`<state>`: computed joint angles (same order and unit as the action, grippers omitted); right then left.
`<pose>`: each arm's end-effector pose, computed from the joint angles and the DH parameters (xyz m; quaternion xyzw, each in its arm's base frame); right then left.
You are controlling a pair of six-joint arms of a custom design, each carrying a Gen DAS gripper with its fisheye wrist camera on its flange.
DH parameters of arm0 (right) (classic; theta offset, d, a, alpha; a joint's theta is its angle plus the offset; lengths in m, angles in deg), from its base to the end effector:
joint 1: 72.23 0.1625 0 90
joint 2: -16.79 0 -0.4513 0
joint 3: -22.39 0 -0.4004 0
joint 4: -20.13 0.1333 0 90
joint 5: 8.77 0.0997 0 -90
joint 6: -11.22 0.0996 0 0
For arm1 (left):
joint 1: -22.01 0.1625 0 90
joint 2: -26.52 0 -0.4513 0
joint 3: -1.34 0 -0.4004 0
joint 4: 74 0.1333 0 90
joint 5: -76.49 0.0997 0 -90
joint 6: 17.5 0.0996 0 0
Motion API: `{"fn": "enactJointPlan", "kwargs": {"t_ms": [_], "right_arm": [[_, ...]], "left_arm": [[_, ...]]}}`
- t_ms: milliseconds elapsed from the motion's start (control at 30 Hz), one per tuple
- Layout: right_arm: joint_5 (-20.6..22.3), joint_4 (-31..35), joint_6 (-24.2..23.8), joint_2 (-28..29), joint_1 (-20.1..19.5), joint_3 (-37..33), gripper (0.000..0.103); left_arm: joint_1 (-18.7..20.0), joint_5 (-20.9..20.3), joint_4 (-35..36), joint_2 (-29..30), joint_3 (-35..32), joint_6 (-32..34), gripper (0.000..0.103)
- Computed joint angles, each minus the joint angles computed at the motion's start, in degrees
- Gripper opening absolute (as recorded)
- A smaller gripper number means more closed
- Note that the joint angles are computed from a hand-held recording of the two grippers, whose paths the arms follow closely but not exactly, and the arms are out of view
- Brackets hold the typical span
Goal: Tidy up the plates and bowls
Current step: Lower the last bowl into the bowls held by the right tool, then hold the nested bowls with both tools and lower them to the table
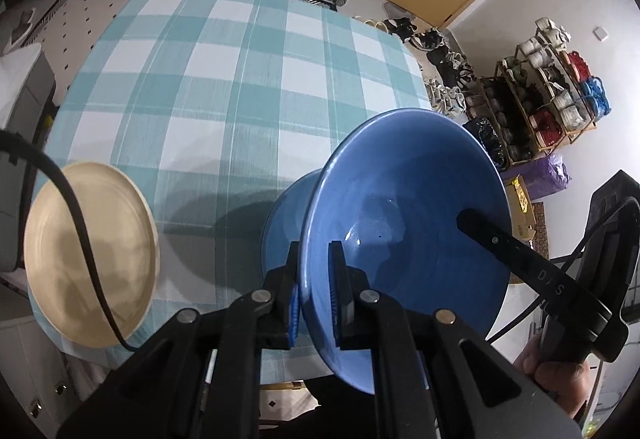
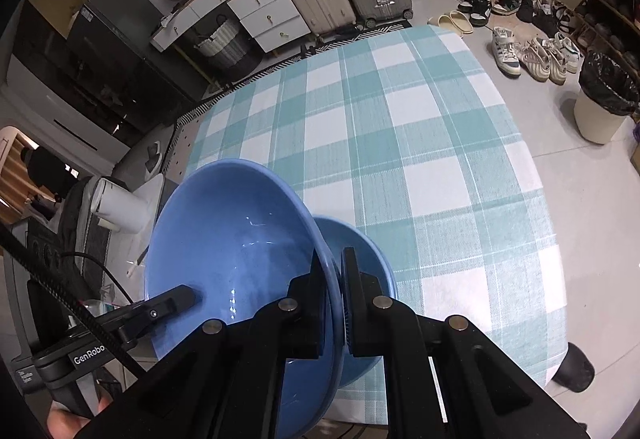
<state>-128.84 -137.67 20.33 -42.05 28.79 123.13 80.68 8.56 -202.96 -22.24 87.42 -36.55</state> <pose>0.2078 -0.6308 0.2473 -0.0424 -0.9420 0.2573 0.2111 -0.2276 -0.7023 0.1697 0.1022 0.9761 -0.0942 0.1672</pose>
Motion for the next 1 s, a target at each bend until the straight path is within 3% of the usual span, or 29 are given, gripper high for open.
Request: {"fn": "enactJointPlan", "kwargs": {"t_ms": [133,333,533,733,1000], "right_arm": [[-1.92,-1.78,-2.73,1.53,0.02,0.15,0.007],[0.22,-3.57,-3.39,2.73,-1.81,0.93,0.007],[-1.38,-6.37,-6.30,4.39,-2.24,1.33,0.007],[-1.34,-9.30,-7.36,5.42,-2.75,2.02,0.007],[-1.73,-12.78,-9.65,5.97,-2.98,2.65,0.007]], "left_arm": [[0.50,0.84,-0.34,0.56,0.57,-0.09,0.008],[0.57,3.72,-1.58,1.14,1.52,1.39,0.009],[1.54,3.95,-2.23,2.18,1.86,1.68,0.010],[0.76,7.33,-7.65,2.04,4.17,2.92,0.010],[0.49,10.04,-9.57,2.93,5.26,5.81,0.010]]}}
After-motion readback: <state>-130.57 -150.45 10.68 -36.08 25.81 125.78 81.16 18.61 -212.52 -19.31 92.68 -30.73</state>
